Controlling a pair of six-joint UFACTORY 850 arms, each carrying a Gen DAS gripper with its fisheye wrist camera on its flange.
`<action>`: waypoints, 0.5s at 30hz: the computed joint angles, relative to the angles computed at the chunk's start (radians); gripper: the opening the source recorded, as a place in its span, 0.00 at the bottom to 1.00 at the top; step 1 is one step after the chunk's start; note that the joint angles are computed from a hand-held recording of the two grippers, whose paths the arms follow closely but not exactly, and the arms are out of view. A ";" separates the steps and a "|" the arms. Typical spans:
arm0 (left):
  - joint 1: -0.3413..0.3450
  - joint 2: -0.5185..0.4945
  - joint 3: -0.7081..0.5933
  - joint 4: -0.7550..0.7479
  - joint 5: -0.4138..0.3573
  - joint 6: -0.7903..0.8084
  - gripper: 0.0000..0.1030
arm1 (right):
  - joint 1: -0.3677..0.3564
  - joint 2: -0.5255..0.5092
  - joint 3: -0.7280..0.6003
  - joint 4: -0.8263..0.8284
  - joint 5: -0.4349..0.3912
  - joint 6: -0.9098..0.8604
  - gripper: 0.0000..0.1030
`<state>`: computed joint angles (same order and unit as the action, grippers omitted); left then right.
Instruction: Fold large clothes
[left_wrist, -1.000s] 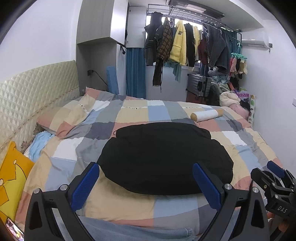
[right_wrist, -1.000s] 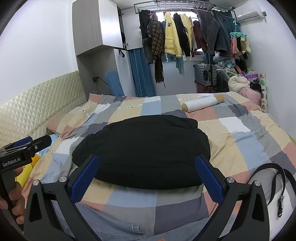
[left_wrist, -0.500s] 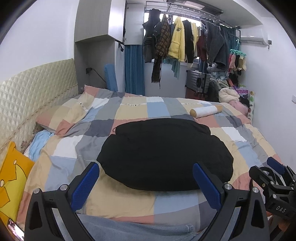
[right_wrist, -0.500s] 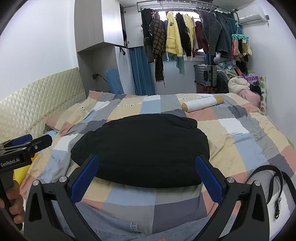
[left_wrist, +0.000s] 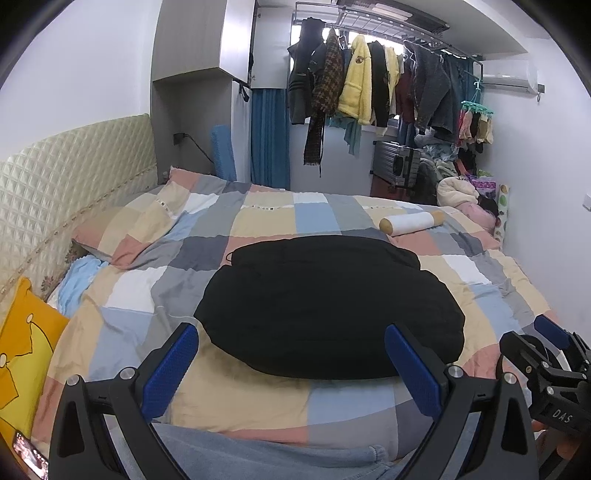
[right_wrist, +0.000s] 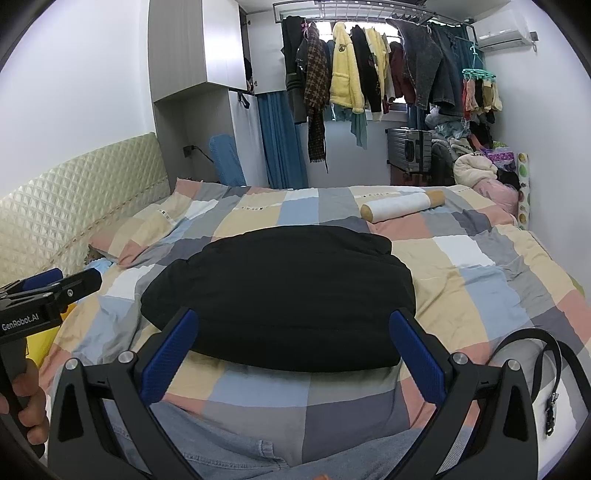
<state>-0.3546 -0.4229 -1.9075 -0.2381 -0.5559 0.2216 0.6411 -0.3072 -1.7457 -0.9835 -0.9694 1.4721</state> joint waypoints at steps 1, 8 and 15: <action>0.000 0.003 0.002 -0.002 0.002 0.001 0.99 | 0.001 -0.002 -0.004 0.000 -0.002 -0.001 1.00; 0.005 0.020 0.020 -0.021 0.011 0.017 0.99 | 0.004 0.001 -0.001 -0.011 -0.006 0.010 1.00; 0.010 0.023 0.018 -0.042 0.007 0.033 0.99 | 0.013 0.009 0.005 -0.018 -0.018 0.014 1.00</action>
<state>-0.3446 -0.4003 -1.8890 -0.2800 -0.5491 0.2548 0.6542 -0.2984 -1.7410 -1.0017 -0.9871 1.4862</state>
